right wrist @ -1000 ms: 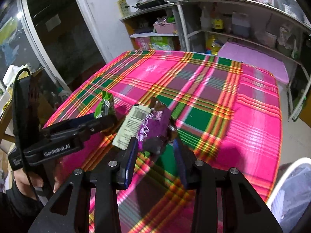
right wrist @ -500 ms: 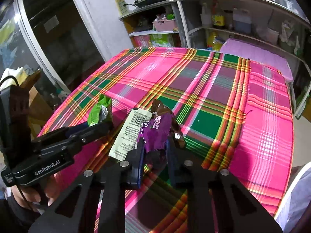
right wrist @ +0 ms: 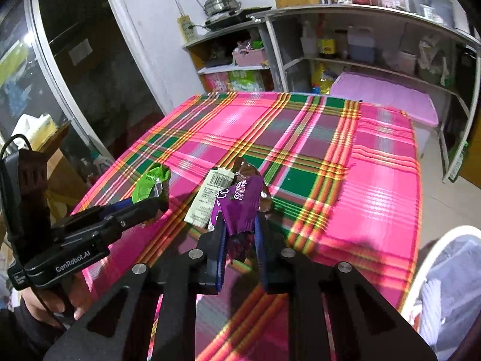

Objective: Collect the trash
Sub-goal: 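Lift the green bag with the left gripper while the right carries the purple wrapper toward the bin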

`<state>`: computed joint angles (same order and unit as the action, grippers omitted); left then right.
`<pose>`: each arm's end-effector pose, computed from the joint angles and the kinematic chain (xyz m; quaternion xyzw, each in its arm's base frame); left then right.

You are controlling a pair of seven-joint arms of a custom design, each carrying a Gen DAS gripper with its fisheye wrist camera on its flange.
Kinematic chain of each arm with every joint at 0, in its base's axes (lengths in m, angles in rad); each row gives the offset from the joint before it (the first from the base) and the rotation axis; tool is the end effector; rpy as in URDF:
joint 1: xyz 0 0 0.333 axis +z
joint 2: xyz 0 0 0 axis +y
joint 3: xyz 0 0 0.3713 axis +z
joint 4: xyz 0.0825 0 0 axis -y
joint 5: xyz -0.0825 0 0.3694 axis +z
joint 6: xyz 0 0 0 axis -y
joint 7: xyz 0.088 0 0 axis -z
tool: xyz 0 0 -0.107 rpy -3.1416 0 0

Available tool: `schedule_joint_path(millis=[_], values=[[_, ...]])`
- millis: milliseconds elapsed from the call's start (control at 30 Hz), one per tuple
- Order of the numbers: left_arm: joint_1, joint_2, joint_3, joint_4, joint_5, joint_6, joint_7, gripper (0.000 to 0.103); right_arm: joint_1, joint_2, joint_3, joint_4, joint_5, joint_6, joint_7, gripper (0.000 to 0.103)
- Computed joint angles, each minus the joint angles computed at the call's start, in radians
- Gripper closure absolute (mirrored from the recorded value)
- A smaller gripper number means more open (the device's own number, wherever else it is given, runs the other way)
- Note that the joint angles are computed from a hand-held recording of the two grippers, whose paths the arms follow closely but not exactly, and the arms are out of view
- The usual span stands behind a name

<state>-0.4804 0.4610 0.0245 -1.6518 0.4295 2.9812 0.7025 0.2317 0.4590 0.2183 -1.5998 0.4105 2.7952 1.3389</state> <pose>0.6439 -0.3522 0.5013 -0.6426 0.6352 -0.3919 0.1732 0.6853 0.2735 0.5098 -0.7371 0.5506 -0.0839 0.3826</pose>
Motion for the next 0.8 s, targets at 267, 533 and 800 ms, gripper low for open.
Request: schedule_joint_path(millis=[267,533,800], values=[[-0.053,-0.044,0.000,-0.039,0.048,0.021,-0.015,0.075,-0.015,-0.137,0.003,-0.181,0.048,0.103,-0.022,0.085],[-0.093,-0.069,-0.017,-0.036,0.093,0.024,-0.023,0.075,-0.026,-0.254,0.000,-0.332,0.112,0.186,-0.043,0.085],[-0.100,-0.061,-0.064,-0.002,0.087,0.013,0.019,0.075,-0.021,-0.349,-0.021,-0.442,0.213,0.239,-0.103,0.085]])
